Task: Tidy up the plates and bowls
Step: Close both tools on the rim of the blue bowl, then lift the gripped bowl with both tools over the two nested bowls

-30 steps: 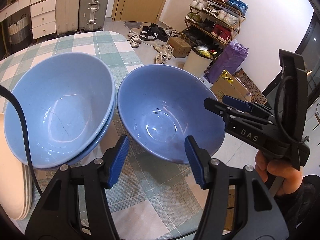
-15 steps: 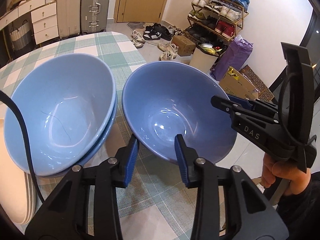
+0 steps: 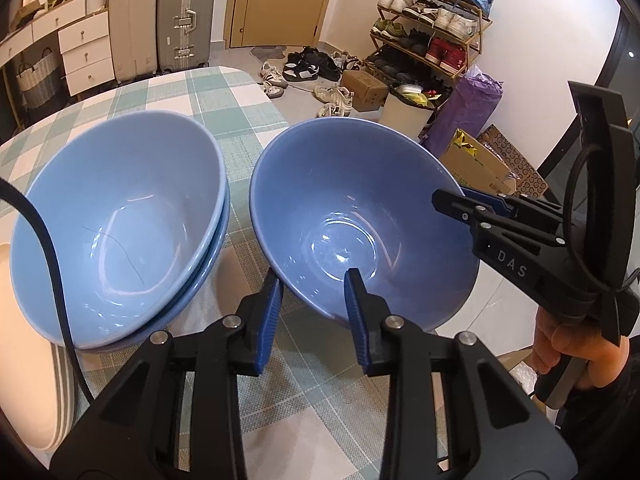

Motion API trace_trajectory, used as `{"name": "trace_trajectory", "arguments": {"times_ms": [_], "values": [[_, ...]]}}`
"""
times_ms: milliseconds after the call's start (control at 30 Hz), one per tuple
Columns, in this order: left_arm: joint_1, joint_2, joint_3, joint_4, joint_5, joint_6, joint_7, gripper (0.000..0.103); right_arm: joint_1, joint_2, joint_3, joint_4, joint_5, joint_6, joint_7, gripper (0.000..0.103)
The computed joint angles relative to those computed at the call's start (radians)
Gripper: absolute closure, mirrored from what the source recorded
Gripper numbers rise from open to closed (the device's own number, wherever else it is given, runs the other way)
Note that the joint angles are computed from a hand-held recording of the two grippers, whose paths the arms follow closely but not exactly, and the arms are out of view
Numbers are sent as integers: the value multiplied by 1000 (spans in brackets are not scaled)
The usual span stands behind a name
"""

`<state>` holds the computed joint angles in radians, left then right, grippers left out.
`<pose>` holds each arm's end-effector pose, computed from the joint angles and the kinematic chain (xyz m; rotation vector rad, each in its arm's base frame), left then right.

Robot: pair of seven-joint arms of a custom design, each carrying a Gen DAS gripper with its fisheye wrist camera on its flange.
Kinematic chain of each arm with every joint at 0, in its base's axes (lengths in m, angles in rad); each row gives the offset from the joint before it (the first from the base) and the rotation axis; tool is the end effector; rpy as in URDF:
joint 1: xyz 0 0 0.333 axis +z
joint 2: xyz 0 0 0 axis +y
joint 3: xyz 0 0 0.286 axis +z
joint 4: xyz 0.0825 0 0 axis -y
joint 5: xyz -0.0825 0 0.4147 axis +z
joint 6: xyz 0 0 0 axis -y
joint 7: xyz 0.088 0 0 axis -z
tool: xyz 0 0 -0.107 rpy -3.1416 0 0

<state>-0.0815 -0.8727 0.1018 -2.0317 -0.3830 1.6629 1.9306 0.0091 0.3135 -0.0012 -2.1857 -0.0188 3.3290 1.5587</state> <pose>0.3079 -0.0071 0.7777 -1.5447 2.3798 -0.9764 0.6195 0.0069 0.2897 -1.7671 1.6974 -0.7690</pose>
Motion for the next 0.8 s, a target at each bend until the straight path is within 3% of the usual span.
{"name": "trace_trajectory", "arguments": {"times_ms": [233,400,567,800], "values": [[-8,-16,11,6,-8,-6,17,75,159,-41,-143,-47,74,21,-38,83],[-17,-19,18,29,-12,-11,34,75,332,-82,-285,-96,219,50,-141,83],[-24,-22,31,66,-23,-23,41,75,397,-139,-318,-143,350,73,-257,83],[-31,-28,52,124,-28,-54,46,75,546,-214,-381,-179,678,109,-550,83]]}}
